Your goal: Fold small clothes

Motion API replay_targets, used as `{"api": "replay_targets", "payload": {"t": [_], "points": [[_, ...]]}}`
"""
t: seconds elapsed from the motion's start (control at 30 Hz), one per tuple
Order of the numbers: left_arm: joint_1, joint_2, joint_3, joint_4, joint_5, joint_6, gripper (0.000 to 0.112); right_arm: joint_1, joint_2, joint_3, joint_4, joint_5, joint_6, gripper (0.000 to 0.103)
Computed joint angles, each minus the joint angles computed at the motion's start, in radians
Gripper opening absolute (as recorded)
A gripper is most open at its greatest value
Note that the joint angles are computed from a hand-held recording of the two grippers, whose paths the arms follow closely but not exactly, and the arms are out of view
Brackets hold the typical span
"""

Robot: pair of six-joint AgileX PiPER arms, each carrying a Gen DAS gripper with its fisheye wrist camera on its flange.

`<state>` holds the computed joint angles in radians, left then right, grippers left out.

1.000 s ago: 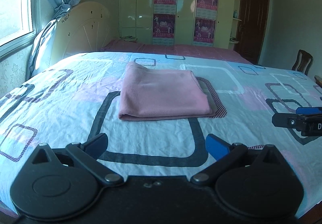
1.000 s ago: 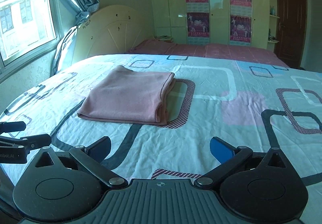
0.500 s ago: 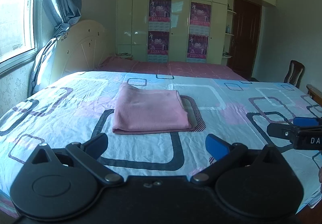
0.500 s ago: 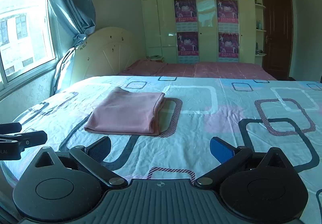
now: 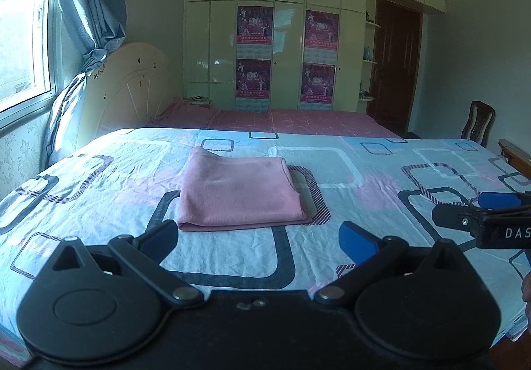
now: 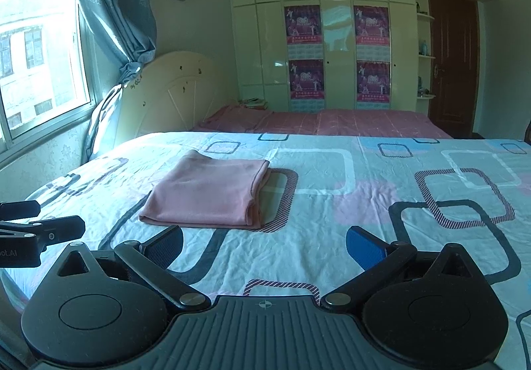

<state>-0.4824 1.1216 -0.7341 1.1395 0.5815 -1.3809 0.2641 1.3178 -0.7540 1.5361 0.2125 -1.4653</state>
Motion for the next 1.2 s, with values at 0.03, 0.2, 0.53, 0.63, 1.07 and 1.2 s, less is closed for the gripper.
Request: {"api": "replay_targets", "payload": {"t": [0.03, 0.2, 0.53, 0.63, 1.07, 1.2], "points": [[-0.001, 0.000, 0.001, 0.007, 0.001, -0.008, 0.102, -0.005, 0.001, 0.001, 0.009, 0.006, -0.012, 0.103], [-0.004, 0.003, -0.003, 0.009, 0.009, -0.006, 0.102, -0.021, 0.005, -0.001, 0.027, 0.026, -0.039, 0.103], [0.000, 0.020, -0.017, 0.013, 0.003, 0.002, 0.102, -0.041, 0.026, -0.016, 0.013, 0.055, -0.036, 0.103], [-0.001, 0.023, -0.018, 0.017, 0.004, -0.001, 0.102, -0.043, 0.028, -0.019, -0.011, 0.057, -0.012, 0.103], [0.002, 0.030, -0.024, 0.009, 0.002, 0.009, 0.102, -0.055, 0.037, -0.032, -0.047, 0.072, 0.010, 0.103], [0.003, 0.031, -0.024, 0.012, 0.004, 0.008, 0.102, -0.060, 0.042, -0.034, -0.034, 0.079, -0.006, 0.103]]}}
